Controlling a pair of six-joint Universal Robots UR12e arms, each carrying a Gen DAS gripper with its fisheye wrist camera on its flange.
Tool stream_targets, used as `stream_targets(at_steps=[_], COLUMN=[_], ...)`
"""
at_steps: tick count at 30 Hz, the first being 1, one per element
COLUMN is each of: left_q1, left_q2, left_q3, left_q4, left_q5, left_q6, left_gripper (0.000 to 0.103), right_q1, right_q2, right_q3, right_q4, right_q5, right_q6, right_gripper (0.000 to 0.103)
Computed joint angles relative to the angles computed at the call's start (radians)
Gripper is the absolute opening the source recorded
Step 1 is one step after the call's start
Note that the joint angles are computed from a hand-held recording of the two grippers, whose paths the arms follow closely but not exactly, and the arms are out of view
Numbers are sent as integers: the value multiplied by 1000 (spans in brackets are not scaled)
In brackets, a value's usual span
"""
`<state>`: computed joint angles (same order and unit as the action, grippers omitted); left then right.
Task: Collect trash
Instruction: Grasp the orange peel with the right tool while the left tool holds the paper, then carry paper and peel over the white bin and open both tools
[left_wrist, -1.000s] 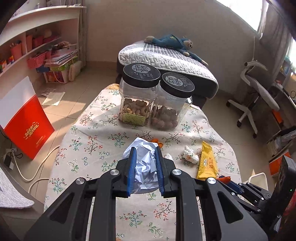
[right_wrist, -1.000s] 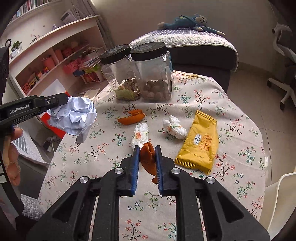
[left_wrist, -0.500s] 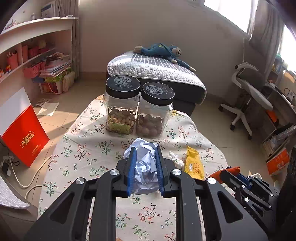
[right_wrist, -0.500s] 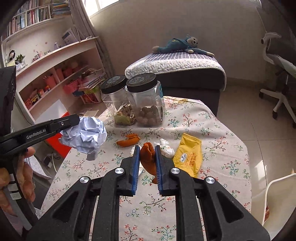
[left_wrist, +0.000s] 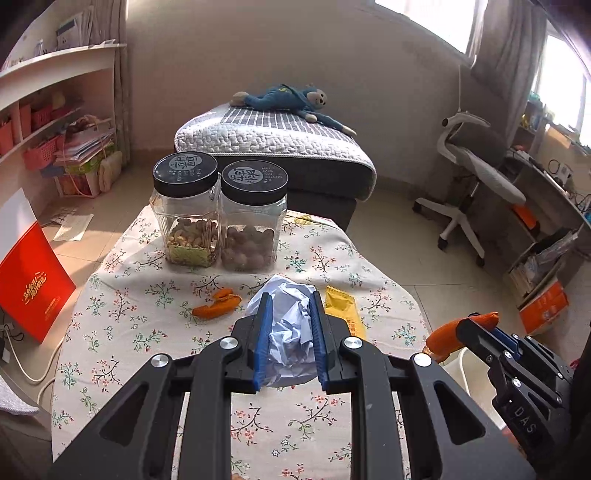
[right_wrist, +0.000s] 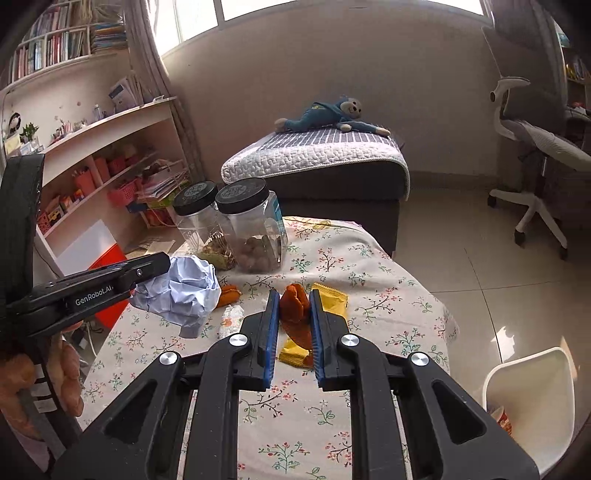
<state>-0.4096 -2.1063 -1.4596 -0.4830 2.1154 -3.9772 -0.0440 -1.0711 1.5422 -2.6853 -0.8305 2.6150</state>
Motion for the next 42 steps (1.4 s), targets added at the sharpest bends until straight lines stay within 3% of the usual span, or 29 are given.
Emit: stream_targets(at_steps=[12,26,29,31,36,42], left_q1=[-32,-68,-79,-86,-102,-116], left_q2=[-84,-210,-245,-271,-337,-419], left_q3=[128,334,392,434,542,680], left_q4=[-3,-54,-68,-79,-111,-136], left_q5=[-40,-118,-140,-162,-224,-314], left_q6=[68,161,187,205,244,256], left_gripper=[21,21,21,21,21,21], right_q1=[-67,-147,-158,-166,-181,-199], right_q2=[20,51,57,62,76,86], right_q3=[-26,-58,-61,-55,-53,-58], right_q4=[-102,-182,-230,-297,-407,-445], right_q5=[-46,-152,-196,-239,-367,-488], right_q6=[122,284,334,396,498,561], right_gripper=[15,17,30,68,90,96])
